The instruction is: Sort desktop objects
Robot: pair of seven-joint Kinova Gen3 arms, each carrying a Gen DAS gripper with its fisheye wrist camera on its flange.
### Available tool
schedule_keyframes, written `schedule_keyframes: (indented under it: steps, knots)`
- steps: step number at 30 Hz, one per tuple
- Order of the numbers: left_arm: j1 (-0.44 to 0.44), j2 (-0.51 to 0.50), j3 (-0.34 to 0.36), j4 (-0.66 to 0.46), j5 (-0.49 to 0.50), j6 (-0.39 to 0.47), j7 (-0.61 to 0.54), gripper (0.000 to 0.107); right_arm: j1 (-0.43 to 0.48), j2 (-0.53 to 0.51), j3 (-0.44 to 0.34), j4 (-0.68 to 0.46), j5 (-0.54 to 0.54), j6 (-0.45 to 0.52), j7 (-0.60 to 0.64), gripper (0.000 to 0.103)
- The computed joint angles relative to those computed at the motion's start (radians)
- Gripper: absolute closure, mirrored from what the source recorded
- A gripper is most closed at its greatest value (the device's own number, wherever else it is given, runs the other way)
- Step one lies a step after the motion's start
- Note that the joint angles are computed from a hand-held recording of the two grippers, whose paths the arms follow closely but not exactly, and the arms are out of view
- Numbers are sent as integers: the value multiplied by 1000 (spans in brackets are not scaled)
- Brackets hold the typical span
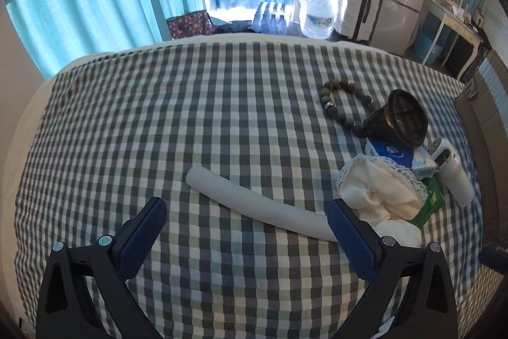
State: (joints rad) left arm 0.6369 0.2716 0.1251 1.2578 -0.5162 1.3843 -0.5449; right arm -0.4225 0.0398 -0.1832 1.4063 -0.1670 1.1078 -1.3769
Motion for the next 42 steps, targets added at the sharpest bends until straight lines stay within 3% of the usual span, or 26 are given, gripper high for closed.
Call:
schedule_keyframes:
  steps: [7,10,12,17,19,21,22,23,24,26,28,30,32,40,41,42]
  knots:
    - [-53,36,-7,24,85,-72,-27,4,-19,45,-7,9,25,48,-23,0]
    - [-66,49,-25,71,129,-114,-23,4,-29,76,-6,12,46,73,-42,6]
    - [-77,33,-13,124,120,-175,15,4,-31,91,-5,18,46,79,-42,7]
    - [-44,38,-18,139,84,-186,23,6,-80,104,-15,38,137,69,-75,7]
    - [-35,38,-14,136,74,-190,20,15,-97,98,-18,53,171,53,-88,7]
    - [-27,45,-8,119,68,-186,4,26,-99,94,-16,54,176,49,-104,13]
    - [-23,50,-6,106,66,-182,-10,34,-99,92,-12,51,180,50,-119,24]
    - [-17,51,-6,98,61,-175,-20,35,-94,89,-13,47,188,51,-136,43]
    - [-17,57,-9,79,58,-164,-33,37,-93,86,-2,42,187,51,-152,52]
    - [-21,63,-11,55,71,-168,-47,49,-51,93,1,21,137,72,-143,56]
    - [-23,68,-8,30,86,-169,-73,73,-26,94,17,19,89,73,-124,57]
    - [-11,86,-10,-11,85,-147,-100,82,-13,88,19,20,77,69,-121,57]
    - [1,102,-17,-43,80,-121,-118,84,-2,78,18,25,63,56,-109,73]
    - [7,78,-38,-80,85,-124,-136,89,46,52,30,27,-2,50,-61,74]
    - [15,76,-37,-91,71,-124,-134,89,52,43,31,30,-13,43,-54,86]
    - [21,76,-37,-104,60,-123,-133,89,60,37,33,25,-25,42,-41,89]
